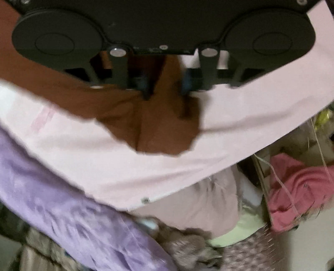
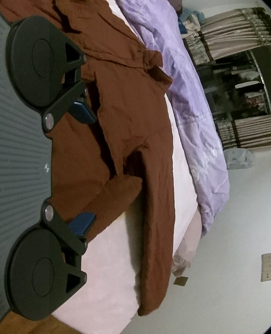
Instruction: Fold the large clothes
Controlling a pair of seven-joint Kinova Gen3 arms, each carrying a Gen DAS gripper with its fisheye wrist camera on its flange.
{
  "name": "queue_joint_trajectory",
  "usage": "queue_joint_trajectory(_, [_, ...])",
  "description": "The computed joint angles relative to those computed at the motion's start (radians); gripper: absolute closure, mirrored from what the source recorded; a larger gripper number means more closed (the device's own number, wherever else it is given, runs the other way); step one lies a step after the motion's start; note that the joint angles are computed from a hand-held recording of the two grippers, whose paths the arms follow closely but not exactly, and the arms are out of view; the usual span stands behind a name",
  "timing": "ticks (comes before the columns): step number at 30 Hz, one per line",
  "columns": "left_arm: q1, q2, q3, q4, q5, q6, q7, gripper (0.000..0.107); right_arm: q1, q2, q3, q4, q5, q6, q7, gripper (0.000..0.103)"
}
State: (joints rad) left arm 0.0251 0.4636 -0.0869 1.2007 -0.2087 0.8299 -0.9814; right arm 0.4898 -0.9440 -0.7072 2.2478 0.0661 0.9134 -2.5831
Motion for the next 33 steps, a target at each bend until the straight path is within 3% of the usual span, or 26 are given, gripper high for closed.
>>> queue_joint_trajectory(5, [0.198,-0.106,-0.07,0.053,-0.155,-0.14,0.066,0.102,-0.009,0.051,0.021,0.007,0.01,-0.034,0.011,0.0])
queue_joint_trajectory(9, [0.383,-0.162,-0.037,0.061,-0.318,-0.172,0.146,0.102,-0.016,0.07,0.036,0.006,0.04,-0.044,0.012,0.0])
queue_joint_trajectory(11, [0.44,-0.176,0.023,0.076,-0.35,-0.209,0.155,0.102,-0.013,0.086,0.052,0.001,0.053,-0.036,0.007,0.0])
queue_joint_trajectory(14, [0.51,-0.164,0.075,0.083,-0.279,-0.289,0.073,0.102,-0.017,0.099,0.079,-0.006,0.079,-0.027,-0.003,0.0])
queue_joint_trajectory(19, [0.723,-0.077,-0.017,0.021,-0.139,-0.298,-0.026,0.102,-0.019,0.118,0.091,-0.018,0.124,-0.008,-0.016,0.0])
queue_joint_trajectory(23, [0.74,-0.037,0.048,0.013,-0.024,-0.306,-0.145,0.102,-0.014,0.131,0.085,-0.024,0.156,0.012,-0.039,0.0])
queue_joint_trajectory(25, [0.786,-0.036,0.035,0.033,-0.018,-0.339,-0.176,0.102,-0.02,0.138,0.093,-0.018,0.169,0.008,-0.049,0.0])
queue_joint_trajectory(28, [0.785,-0.032,0.073,0.05,0.032,-0.389,-0.221,0.102,-0.03,0.157,0.105,-0.012,0.184,0.003,-0.065,0.0])
queue_joint_trajectory(30, [0.807,-0.018,0.063,0.061,0.076,-0.41,-0.245,0.102,-0.034,0.169,0.107,-0.007,0.196,-0.003,-0.08,0.0])
queue_joint_trajectory(33, [0.779,0.052,0.092,0.006,0.158,-0.356,-0.328,0.101,-0.05,0.188,0.113,0.001,0.212,-0.011,-0.099,0.0])
